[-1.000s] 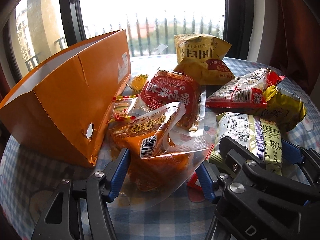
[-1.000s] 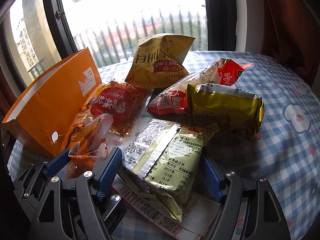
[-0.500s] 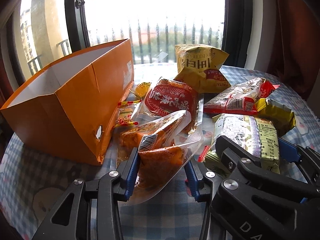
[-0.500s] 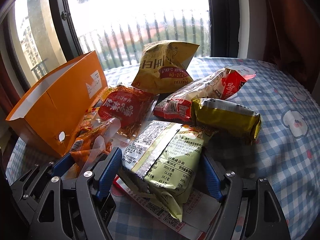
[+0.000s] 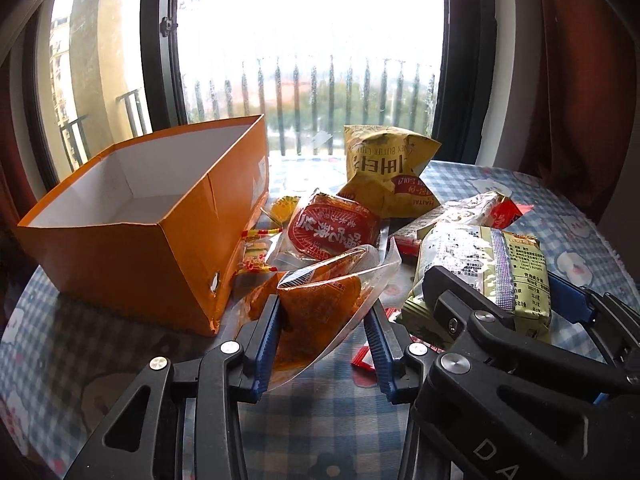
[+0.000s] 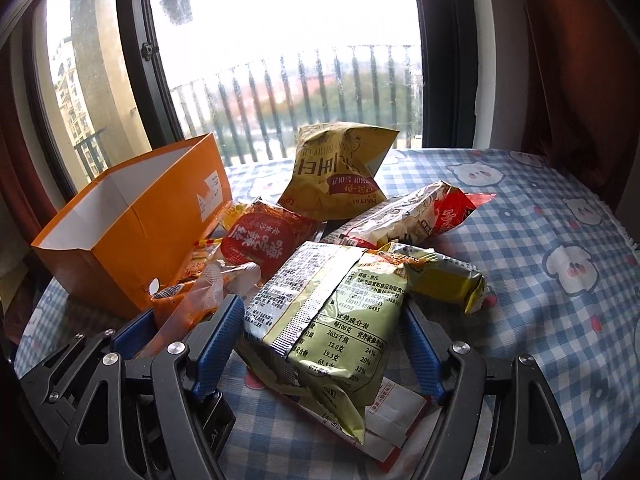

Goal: Organize snacks
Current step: 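Lift both held packets and carry them over the orange box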

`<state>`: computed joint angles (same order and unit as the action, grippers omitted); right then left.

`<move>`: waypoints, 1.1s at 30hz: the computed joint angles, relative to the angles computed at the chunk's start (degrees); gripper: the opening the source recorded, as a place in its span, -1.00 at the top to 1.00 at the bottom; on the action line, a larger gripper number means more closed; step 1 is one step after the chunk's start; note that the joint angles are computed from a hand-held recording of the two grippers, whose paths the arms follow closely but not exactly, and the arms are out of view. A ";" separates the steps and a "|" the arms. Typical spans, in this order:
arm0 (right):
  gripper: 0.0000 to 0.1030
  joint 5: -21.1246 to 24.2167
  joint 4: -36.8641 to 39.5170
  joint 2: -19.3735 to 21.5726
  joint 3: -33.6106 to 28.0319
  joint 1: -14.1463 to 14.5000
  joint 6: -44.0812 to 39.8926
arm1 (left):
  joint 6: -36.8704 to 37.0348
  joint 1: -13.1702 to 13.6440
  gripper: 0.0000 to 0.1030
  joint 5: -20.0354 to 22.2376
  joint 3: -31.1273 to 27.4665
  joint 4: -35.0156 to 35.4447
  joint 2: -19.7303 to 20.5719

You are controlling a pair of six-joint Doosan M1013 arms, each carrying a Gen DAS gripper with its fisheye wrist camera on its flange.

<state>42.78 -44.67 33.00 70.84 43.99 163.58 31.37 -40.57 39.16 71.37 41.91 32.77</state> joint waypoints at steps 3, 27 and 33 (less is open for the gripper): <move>-0.52 0.03 -2.00 -0.53 0.24 0.29 1.34 | -1.72 -0.39 0.19 -0.04 0.35 2.21 -0.57; -0.52 -0.74 -9.78 -3.32 -0.58 1.05 7.22 | -5.38 -0.77 0.19 -0.41 -0.73 8.77 -2.98; -0.52 -0.46 -11.04 -2.31 -3.02 1.30 7.41 | -7.41 0.00 0.19 -1.18 -0.19 11.16 -3.74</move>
